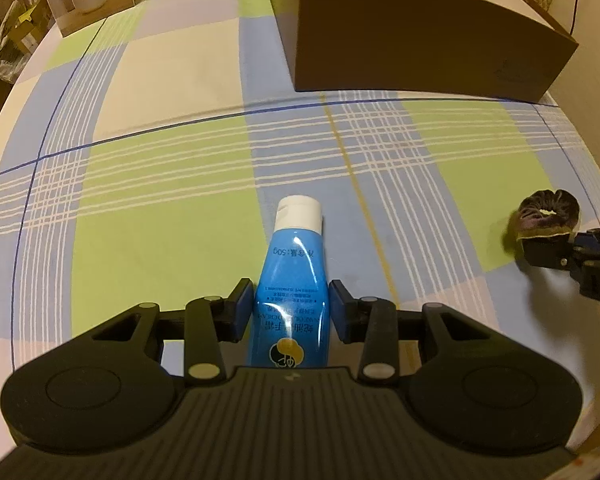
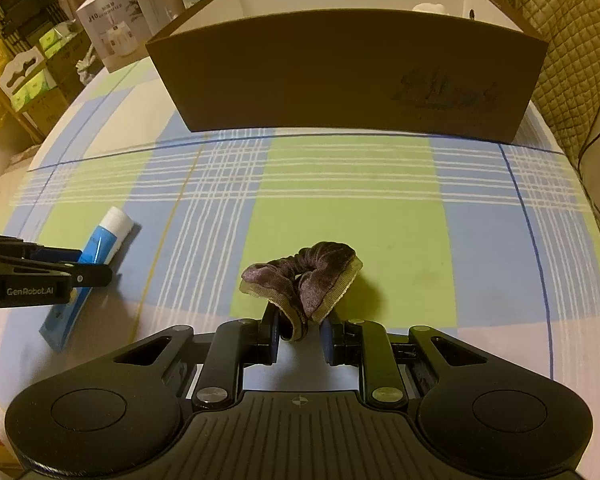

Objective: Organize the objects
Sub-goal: 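Lift and carry blue tube with left tool while right tool carries dark cloth to box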

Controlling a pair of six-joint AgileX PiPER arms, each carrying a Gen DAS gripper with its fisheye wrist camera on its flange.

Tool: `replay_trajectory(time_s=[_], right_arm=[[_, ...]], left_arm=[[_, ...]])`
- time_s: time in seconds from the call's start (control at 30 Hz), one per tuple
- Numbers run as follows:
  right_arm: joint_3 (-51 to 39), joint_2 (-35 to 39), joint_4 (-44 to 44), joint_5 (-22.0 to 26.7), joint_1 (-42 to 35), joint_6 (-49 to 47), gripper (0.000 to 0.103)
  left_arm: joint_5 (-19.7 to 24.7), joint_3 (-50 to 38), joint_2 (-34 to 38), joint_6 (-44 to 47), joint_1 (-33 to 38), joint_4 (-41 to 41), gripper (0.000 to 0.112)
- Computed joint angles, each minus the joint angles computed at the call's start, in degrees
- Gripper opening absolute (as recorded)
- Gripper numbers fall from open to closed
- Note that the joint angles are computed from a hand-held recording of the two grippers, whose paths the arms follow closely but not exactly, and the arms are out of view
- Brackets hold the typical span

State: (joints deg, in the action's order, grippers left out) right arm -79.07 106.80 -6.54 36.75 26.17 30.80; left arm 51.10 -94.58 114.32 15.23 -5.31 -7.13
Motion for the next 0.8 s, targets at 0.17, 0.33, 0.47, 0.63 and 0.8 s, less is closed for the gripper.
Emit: replay_trajectory(time_s=[0.17,0.33,0.47,0.63,0.8], right_arm=[[0.13,-0.81,-0.28,0.03,-0.29,0.1,0.017],[0.77,-2.25,-0.89,-0.37,-0.82,0.22,0.017],[0.76,-2.75,-1.18,-0.39,-1.16,0.43,0.017],[1.36,-2.89,-0.55,-0.5,-1.74,-0.01,0.017],[1.95,-3.08,0.01,-0.46,-2.48,-0.2,0.017]], left_arm=[[-0.05,0.34,-1.81,0.35,0.08,-0.75,0.035],[0.44,-0.26,-2.9,1.01,0.03,-1.32,0.035],[1.36,-0.4,-2.23,0.33,-0.22,-0.46,0.035],[2.68,-0.6,-0.69,-0.21,-0.65,0.02,0.035],[3.05,-0.96,0.83,-1.3,-1.68,1.55,0.036]])
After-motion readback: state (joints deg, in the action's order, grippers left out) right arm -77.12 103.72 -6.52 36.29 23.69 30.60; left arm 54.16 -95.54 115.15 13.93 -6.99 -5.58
